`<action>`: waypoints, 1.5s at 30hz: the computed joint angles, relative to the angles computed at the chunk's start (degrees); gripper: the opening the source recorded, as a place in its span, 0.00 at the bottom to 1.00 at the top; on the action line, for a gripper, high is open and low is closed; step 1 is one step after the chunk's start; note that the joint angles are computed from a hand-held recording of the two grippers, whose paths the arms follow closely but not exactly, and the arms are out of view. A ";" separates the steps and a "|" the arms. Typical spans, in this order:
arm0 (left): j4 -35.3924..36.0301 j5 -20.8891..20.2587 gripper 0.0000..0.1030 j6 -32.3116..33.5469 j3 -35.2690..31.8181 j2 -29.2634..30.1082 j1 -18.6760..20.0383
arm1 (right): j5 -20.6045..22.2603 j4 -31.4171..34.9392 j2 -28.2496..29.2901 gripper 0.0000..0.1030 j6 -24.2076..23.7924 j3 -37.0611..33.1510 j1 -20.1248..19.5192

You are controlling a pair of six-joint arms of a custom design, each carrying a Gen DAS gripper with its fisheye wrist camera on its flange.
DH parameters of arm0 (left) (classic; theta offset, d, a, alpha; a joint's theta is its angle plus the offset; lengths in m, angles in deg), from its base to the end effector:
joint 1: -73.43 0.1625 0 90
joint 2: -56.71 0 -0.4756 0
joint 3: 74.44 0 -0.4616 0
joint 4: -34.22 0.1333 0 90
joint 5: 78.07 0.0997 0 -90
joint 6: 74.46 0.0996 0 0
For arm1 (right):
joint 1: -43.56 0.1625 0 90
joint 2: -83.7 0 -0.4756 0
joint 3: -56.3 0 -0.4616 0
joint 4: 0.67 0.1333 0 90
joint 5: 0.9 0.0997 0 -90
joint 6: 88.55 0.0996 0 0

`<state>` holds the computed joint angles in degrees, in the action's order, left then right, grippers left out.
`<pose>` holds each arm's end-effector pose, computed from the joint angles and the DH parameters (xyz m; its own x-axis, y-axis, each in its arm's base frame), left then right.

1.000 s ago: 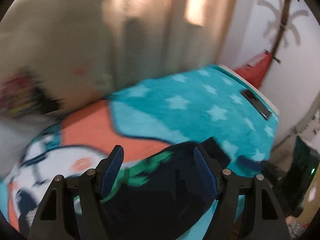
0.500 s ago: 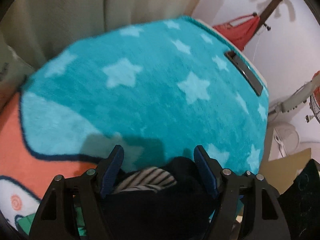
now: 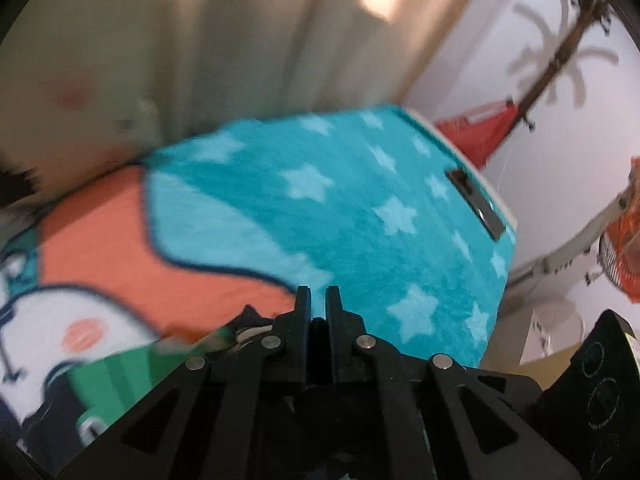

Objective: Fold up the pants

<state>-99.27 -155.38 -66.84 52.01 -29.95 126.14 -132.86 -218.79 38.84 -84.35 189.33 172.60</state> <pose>-0.1723 -0.4824 0.2513 -0.6976 0.6799 -0.2258 0.7033 0.7100 -0.0349 0.3515 -0.3276 0.0439 -0.8811 -0.0909 0.4642 -0.4195 0.6037 -0.6779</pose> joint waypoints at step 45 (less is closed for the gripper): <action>-13.02 7.78 0.37 -3.28 9.49 -37.08 27.58 | 22.84 37.19 8.03 0.64 4.31 -23.31 1.11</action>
<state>-112.29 -147.61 -70.12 61.50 -67.03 153.71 -110.02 -181.59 46.86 -80.04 166.01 173.71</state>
